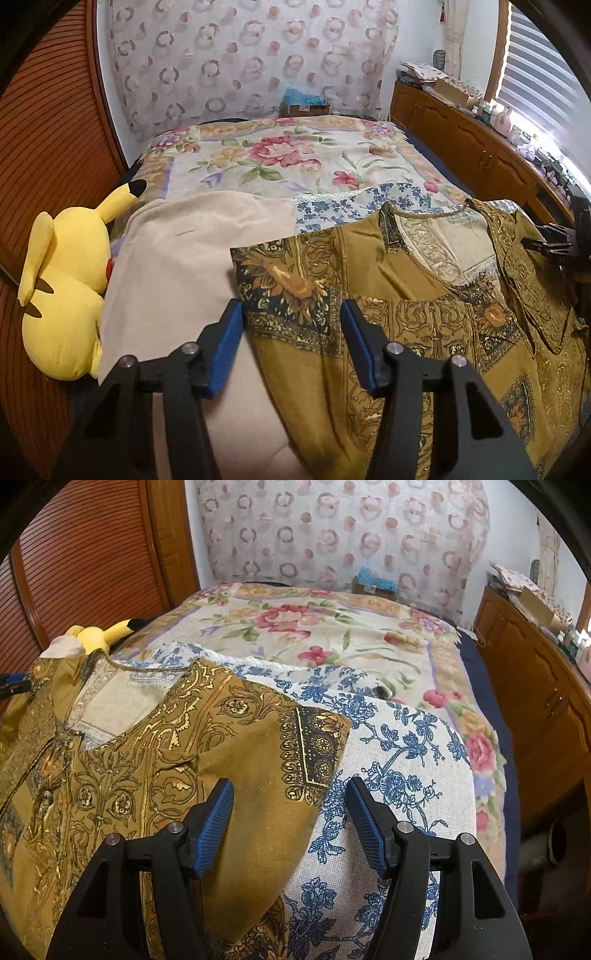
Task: Fold small clothes
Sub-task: 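Close the left gripper on the shirt edge beside the pillow, then grasp the shirt edge near the collar with the right gripper while the left gripper holds its edge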
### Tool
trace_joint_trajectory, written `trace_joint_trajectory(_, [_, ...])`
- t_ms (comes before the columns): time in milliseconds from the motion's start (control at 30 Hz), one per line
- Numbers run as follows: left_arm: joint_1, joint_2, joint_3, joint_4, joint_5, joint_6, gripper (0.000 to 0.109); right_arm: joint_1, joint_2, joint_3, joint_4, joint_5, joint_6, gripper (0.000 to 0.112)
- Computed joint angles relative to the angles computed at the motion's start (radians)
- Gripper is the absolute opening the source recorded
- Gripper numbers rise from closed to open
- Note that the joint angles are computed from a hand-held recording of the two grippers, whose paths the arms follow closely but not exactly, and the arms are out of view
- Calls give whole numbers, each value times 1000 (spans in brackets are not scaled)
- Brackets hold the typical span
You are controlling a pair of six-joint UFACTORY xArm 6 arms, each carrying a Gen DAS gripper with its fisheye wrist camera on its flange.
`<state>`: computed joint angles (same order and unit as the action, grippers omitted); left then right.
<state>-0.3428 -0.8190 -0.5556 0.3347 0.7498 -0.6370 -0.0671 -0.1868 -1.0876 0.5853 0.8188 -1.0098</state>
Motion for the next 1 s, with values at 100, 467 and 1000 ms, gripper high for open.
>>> trace_joint_trajectory(100, [-1,-1,1,2,3,-1,52,0,0,0,0,0,-1,65])
trace_joint_trajectory(467, [-53,17,-17,89,45,-42,18,3,-2,2,-1,-2,-1,65])
trace_joint_trajectory(1000, [-56,62,-42,72,56,-19,21,0,-1,1,0,1,-4,66])
